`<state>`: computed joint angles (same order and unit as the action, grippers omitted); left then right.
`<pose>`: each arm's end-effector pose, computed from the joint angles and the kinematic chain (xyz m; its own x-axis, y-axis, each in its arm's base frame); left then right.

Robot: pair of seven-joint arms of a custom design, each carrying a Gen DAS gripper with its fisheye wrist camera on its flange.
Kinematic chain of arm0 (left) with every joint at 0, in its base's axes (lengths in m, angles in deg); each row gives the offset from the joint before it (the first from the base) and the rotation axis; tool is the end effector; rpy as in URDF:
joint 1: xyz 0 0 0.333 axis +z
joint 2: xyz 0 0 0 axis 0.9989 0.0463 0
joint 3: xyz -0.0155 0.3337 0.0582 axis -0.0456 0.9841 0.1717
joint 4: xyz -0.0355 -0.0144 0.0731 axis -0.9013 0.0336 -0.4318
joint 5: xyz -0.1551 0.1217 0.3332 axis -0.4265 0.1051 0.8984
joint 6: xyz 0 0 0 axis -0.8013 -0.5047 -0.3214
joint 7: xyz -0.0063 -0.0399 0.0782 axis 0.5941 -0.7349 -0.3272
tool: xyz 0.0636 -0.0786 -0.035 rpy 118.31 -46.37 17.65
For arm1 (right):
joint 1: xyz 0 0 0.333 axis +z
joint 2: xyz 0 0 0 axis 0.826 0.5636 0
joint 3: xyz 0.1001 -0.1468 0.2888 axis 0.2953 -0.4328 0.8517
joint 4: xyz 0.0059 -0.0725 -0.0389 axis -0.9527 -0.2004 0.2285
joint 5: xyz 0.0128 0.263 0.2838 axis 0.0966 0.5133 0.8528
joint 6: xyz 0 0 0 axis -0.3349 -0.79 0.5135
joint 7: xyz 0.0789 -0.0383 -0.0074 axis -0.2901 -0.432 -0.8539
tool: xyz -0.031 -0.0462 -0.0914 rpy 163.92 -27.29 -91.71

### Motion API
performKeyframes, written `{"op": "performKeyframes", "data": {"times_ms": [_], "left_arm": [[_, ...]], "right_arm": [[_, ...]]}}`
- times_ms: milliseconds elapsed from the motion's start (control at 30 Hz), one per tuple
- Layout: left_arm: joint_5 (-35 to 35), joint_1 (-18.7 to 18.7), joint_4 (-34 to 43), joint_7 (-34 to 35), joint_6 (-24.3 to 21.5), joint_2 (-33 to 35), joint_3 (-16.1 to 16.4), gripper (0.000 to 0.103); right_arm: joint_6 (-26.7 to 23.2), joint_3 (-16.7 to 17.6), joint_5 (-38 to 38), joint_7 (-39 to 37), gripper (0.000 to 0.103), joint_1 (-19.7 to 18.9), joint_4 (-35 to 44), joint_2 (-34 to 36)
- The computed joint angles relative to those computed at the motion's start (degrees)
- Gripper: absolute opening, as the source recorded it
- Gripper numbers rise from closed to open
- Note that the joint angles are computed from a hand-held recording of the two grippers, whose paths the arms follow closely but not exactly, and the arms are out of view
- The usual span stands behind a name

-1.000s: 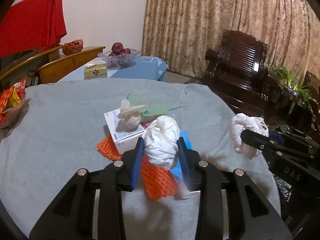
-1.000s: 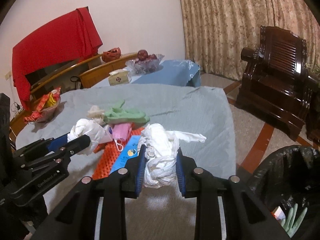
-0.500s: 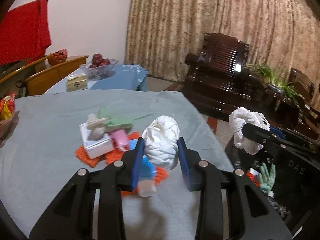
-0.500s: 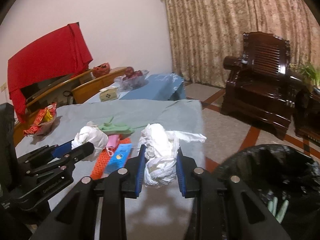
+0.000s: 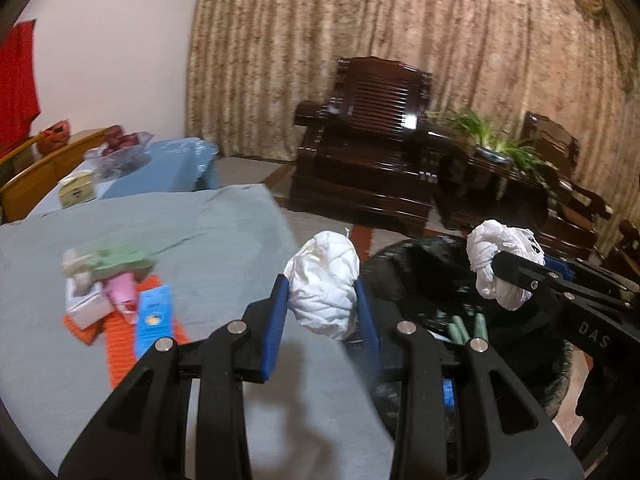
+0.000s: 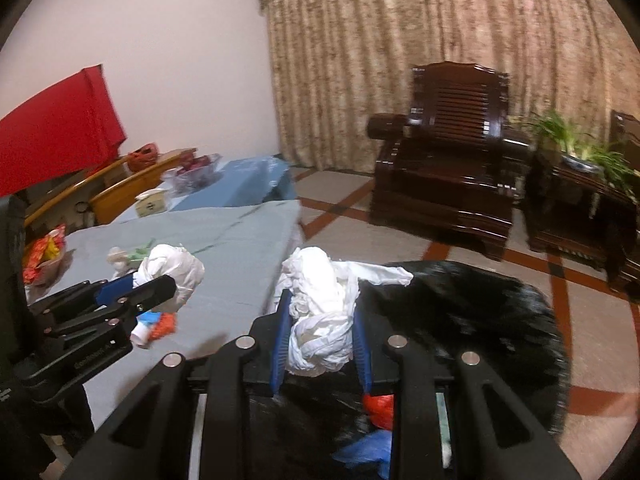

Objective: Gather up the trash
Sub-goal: 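Carry both white tissues over the bin and open both tools, then grasp the blue hand cream tube by its white cap with the right tool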

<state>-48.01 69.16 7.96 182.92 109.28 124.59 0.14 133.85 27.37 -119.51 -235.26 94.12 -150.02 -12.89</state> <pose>0.6833 -0.4395 0.4907 -0.7845 -0.6128 0.0950 -0.3921 0.3716 -0.8415 0.5534 0.4072 0.5057 -0.4861 -0.8631 -0.1367 -0.3980 0.3579 -0.8447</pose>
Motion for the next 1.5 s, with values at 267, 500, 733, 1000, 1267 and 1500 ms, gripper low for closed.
{"op": "performKeyframes", "data": {"times_ms": [267,500,733,1000,1267,1500], "left_arm": [[-0.46,-2.44,1.43,3.17,-1.53,1.61,-2.45,0.033],[-0.14,-6.85,8.40,3.35,-6.38,5.49,-1.41,0.033],[0.43,-10.55,15.09,3.07,-10.97,9.65,0.33,0.033],[-1.42,-11.56,22.10,3.52,-17.22,13.57,0.59,0.071],[-2.26,-8.96,13.94,3.79,-9.68,9.06,1.56,0.090],[-0.15,-5.87,7.95,-0.06,-4.22,4.85,3.28,0.093]], "right_arm": [[-5.75,1.97,0.31,4.59,0.028,-0.73,-7.84,-5.80],[-8.53,4.29,1.95,7.44,0.029,-2.88,-13.13,-9.18],[-7.89,5.38,3.72,9.95,0.029,-4.89,-17.32,-10.95],[-6.70,5.80,6.26,9.67,0.057,-6.19,-19.14,-10.90],[-9.45,6.18,6.71,11.04,0.098,-5.05,-18.41,-10.49],[-10.40,5.98,3.67,10.35,0.097,-3.86,-13.96,-8.28]]}}
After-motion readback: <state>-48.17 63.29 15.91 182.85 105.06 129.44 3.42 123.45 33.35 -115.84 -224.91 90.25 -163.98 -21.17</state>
